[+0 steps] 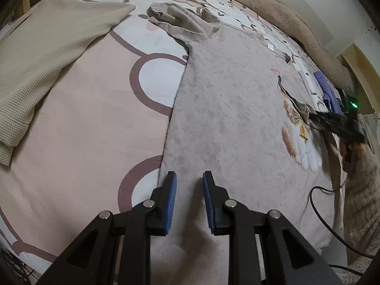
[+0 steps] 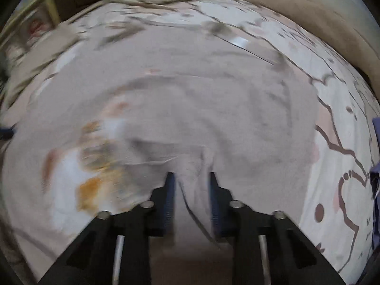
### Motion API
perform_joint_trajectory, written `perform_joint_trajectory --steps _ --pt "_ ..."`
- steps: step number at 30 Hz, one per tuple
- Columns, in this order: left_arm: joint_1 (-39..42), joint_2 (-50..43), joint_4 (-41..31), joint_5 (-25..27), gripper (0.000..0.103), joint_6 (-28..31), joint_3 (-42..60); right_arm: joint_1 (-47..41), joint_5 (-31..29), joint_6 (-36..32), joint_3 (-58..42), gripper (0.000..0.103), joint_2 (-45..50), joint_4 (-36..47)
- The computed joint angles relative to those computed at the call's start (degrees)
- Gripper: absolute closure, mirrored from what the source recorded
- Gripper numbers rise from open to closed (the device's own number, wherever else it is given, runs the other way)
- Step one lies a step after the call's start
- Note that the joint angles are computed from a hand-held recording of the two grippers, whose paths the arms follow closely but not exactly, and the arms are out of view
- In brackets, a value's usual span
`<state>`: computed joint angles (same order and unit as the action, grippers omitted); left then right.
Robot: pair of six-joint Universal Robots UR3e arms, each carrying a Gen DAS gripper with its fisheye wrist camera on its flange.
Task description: Fold clothes
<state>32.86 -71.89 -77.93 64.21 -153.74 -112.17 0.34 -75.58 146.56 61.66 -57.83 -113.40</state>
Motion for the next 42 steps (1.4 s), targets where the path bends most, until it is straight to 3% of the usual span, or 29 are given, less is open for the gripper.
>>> perform_joint_trajectory --steps 4,7,11,14,17,18,20,24,28,30,31,35,36,39,40,42 --pt "0.6 0.9 0.1 -0.6 0.080 0.3 -0.9 0.8 6.7 -8.7 7.4 0.078 -9.8 8.0" --pt "1.3 2.0 -0.8 -1.1 0.080 1.1 -1.4 2.6 4.9 -10.9 9.2 0.078 -12.8 12.9" --pt "2.7 3.5 -2.4 -1.8 0.080 2.3 -2.0 4.6 -0.9 -5.3 14.9 0.078 -15.9 1.5" --pt "3.4 4.1 -3.0 -2.4 0.080 2.9 -2.4 6.3 -4.7 -0.8 12.4 0.077 -12.4 -4.8" --pt "4.1 4.7 -3.6 -3.0 0.081 3.5 -2.7 6.4 -4.9 1.4 7.7 0.076 -7.9 -5.3" --pt "4.5 4.8 -3.9 -3.2 0.080 3.9 -2.8 6.9 -5.7 2.4 6.4 0.072 -6.1 -6.5" --pt "5.1 5.2 -4.6 -3.7 0.080 4.6 -2.9 8.0 -6.9 4.0 5.4 0.037 -3.8 -9.0" --pt "6.0 5.1 -5.1 -4.5 0.080 5.5 -3.3 10.4 -9.8 6.0 2.8 0.034 0.5 -11.3" --pt "6.9 5.1 -5.4 -5.6 0.081 6.2 -4.0 14.3 -18.3 8.8 -0.7 0.034 5.2 -11.4" --pt "7.4 5.0 -5.7 -6.1 0.081 6.5 -4.2 14.6 -19.1 10.8 -0.2 0.034 5.7 -12.6" --pt "7.7 5.0 -6.0 -6.4 0.081 6.7 -4.2 14.2 -18.3 11.8 0.0 0.035 5.5 -12.5" --pt "8.1 5.0 -6.7 -6.9 0.080 7.1 -4.0 10.6 -11.7 17.0 -1.0 0.064 4.9 -8.6" --pt "8.0 5.2 -6.6 -6.8 0.081 6.9 -4.1 10.1 -11.3 17.9 -1.0 0.067 4.8 -8.5" --pt "7.7 5.4 -6.1 -6.4 0.081 6.5 -4.2 9.6 -12.3 19.2 -0.5 0.086 4.4 -9.7" --pt "7.5 5.5 -5.9 -6.3 0.081 6.4 -4.2 9.9 -13.9 19.6 0.7 0.097 3.9 -11.8" --pt "7.1 5.6 -5.5 -5.7 0.081 6.0 -4.0 9.6 -15.4 20.1 4.1 0.098 1.5 -17.0"
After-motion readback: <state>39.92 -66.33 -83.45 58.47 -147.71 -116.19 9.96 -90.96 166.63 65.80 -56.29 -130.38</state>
